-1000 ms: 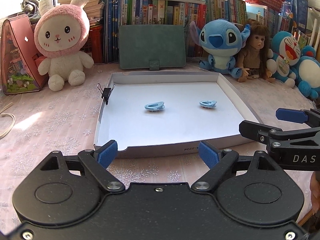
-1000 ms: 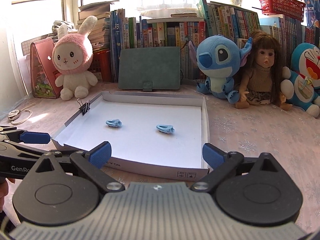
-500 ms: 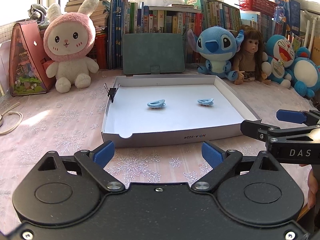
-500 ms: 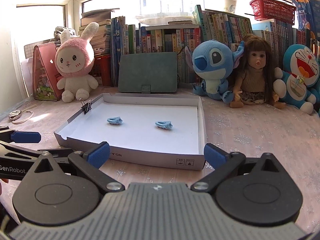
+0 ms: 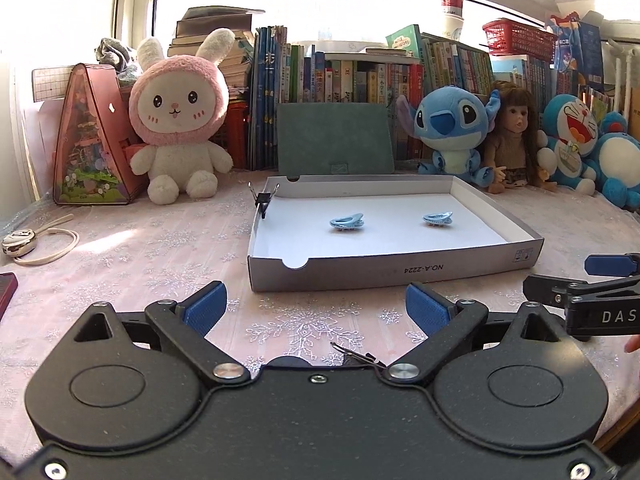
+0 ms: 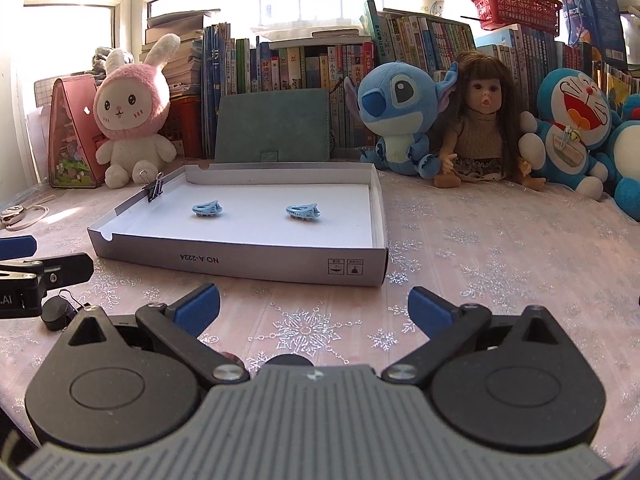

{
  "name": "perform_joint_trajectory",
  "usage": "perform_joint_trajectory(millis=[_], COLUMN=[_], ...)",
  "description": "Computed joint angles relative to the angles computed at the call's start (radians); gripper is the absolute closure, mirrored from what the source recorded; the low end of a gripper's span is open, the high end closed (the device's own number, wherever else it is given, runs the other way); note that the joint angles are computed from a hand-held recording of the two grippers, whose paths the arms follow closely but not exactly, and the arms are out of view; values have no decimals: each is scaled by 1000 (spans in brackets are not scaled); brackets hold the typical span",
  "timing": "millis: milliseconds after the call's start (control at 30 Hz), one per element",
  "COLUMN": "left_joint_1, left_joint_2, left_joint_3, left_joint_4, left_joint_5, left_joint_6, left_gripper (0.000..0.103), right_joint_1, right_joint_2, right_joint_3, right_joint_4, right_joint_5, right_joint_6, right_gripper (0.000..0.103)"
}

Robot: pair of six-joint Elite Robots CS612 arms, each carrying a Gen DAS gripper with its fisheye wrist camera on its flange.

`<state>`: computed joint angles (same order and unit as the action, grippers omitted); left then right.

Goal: Organize rigid objects
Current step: 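Withdraw both open tools from the tray back toward the table objects, then close the left tool on a black round puck while the right tool grasps another puck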

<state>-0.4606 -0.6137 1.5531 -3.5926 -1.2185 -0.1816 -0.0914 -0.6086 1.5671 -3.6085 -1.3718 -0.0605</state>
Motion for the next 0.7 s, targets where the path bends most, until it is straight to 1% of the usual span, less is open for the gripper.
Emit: perform_joint_trajectory(millis=[100,167,400,467,567,667,700], left_joint_1=[8,12,8,7,4,-1,0], left_joint_2=[-5,-7,-6,-2,-1,-5,-8], left_joint_3=[10,15,45,57,75,94,99], left_joint_4=[14,23,-5,-41,-82,-94,-91], left_joint_5=[-29,-31,31,49,66,92,87], left_joint_6=[-27,-49,-107,-99,-49,-22,-21], left_gripper=[7,7,7,7,7,7,7], right_joint_1=[0,0,3,4,1,-4,-4], right_joint_2=[0,0,0,3,3,1,1], right_joint_3=[11,21,64,75,94,107,110], right_joint_4=[-15,-27,-117,-152,-196,-214,-219], right_joint_5=[-24,-39,-106,-125,-133,-131,-134], right_joint_6=[8,7,-43,-64,-87,-77,-68], right_gripper=[0,0,1,3,5,9,12])
